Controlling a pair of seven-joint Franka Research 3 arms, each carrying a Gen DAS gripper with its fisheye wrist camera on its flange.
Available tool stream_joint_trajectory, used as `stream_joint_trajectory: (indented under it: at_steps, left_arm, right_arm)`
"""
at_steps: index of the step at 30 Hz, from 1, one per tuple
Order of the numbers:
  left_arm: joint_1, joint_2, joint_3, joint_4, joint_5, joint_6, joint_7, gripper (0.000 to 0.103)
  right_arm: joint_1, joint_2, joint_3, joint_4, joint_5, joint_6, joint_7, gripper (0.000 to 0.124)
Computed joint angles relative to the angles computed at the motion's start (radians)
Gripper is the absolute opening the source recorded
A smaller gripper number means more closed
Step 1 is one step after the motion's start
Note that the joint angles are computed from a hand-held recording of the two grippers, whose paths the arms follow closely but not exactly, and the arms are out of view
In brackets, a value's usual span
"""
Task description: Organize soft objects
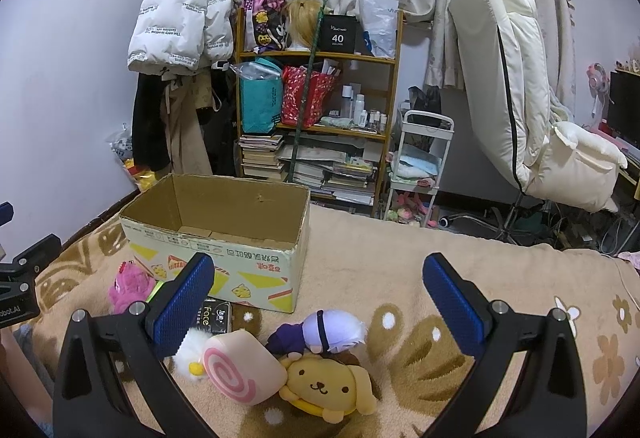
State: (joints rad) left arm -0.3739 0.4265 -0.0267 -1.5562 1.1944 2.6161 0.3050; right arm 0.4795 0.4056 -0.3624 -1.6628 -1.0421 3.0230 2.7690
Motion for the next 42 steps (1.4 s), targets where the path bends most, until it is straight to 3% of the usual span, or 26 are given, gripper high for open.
stream_joint_trajectory:
  at_steps: [42]
  left_arm:
    - [-0.001,0.003,0.002,-0.003,0.008,-0.003,-0.001,0.100]
  right_arm:
    - [0.020,0.006,-0.022,-0.002,0.058,0.008,-0.052,0.103]
